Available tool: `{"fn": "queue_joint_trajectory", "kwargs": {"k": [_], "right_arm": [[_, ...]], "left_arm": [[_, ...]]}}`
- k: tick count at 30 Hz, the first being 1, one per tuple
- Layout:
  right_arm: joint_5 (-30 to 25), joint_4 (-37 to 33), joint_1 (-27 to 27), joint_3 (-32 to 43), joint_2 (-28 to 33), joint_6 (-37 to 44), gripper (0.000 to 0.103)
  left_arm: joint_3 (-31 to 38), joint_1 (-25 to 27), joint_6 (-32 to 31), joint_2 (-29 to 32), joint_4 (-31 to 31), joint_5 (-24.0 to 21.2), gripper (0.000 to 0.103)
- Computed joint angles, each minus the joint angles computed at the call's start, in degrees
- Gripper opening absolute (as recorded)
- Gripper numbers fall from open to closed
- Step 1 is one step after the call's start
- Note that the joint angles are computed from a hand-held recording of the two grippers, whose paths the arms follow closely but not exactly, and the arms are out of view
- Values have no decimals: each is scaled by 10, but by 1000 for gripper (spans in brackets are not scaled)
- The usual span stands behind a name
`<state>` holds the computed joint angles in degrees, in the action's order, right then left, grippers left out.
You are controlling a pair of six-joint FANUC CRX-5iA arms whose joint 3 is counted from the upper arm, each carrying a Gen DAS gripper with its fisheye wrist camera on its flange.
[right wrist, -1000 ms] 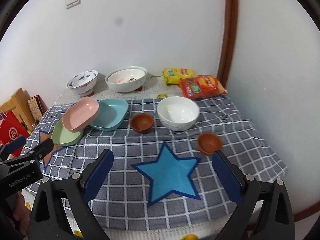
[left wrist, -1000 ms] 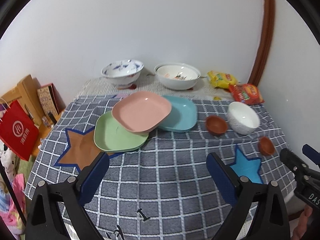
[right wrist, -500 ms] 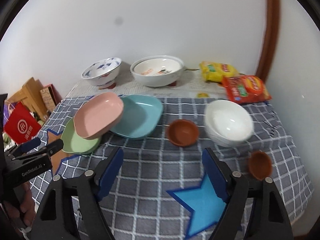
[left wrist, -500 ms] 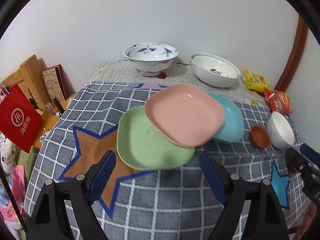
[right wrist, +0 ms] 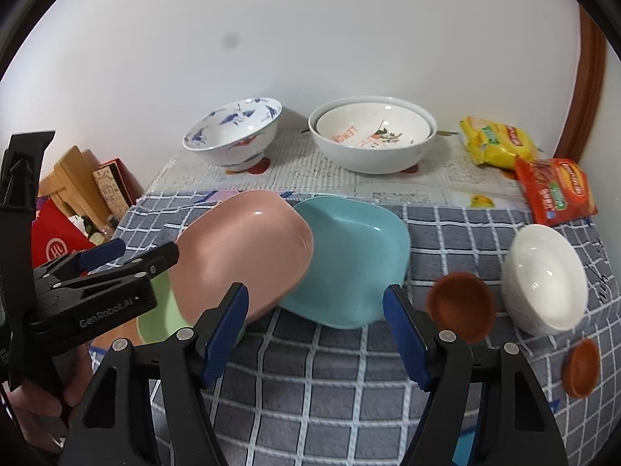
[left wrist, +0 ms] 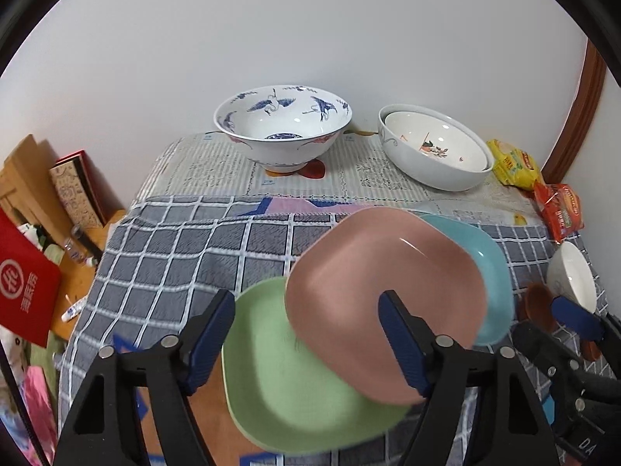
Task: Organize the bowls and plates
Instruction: 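Move both grippers toward the pink and teal plates, then grasp the pink plate rim with the left gripper and lift it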
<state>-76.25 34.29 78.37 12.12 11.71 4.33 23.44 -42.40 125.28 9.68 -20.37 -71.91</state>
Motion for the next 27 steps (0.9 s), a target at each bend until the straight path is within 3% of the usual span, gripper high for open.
{"fn": "queue_joint_trajectory", "kwargs": {"k": [12, 18, 25, 27], "right_arm": [[43, -51, -40, 11, 26, 24, 65], [55, -76, -53, 14, 33, 36, 51], [70, -102, -64, 17, 37, 55, 22], [61, -98, -64, 20, 41, 54, 21]], "left_arm": [[17, 42, -54, 47, 51, 31, 59], [20, 48, -64, 57, 64, 36, 47], [15, 53, -67, 61, 78, 36, 26], [9, 54, -69, 57, 84, 40, 24]]}}
